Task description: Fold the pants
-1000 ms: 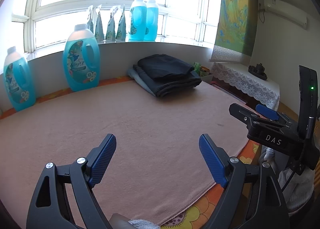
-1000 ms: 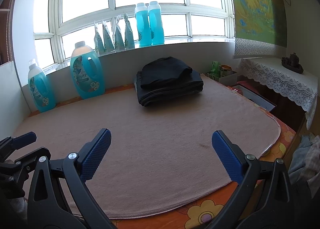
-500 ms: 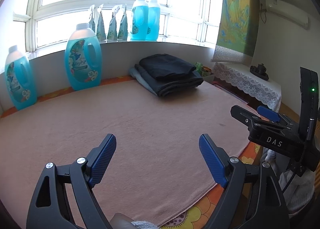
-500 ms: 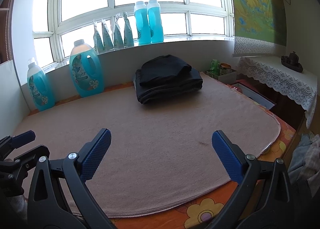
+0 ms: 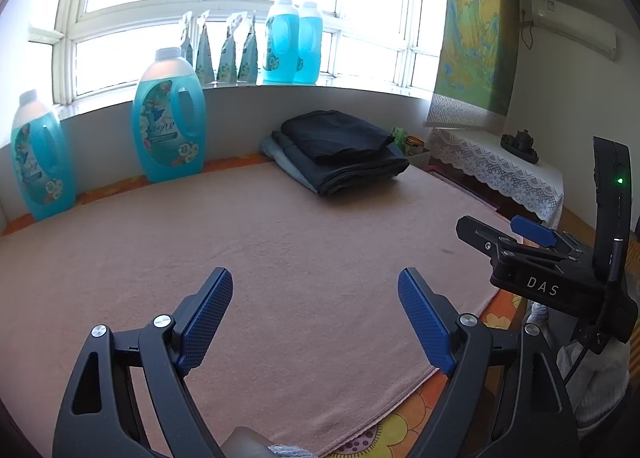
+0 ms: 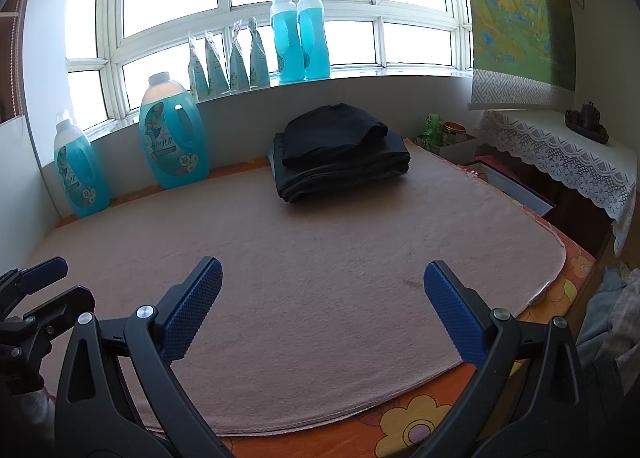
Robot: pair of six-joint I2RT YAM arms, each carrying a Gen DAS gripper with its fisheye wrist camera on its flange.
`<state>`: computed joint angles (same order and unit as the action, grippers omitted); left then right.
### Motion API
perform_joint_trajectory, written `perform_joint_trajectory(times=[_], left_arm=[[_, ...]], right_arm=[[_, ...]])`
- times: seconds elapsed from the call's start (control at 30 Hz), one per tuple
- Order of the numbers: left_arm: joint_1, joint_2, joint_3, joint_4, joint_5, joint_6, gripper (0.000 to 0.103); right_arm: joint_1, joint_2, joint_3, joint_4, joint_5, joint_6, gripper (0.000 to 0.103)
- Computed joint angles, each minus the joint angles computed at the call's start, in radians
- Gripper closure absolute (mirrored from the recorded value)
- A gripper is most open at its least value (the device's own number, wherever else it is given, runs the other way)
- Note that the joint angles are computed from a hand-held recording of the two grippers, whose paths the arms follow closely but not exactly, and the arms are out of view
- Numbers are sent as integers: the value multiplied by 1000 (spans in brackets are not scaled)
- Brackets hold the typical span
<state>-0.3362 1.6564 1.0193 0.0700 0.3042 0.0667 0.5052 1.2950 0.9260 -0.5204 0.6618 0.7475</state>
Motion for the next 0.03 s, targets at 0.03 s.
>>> perform_joint_trajectory(times=[0.03], left_arm=[[1,1,2,-2,-1,0,18]], right_arm=[[0,2,0,0,0,1,1]])
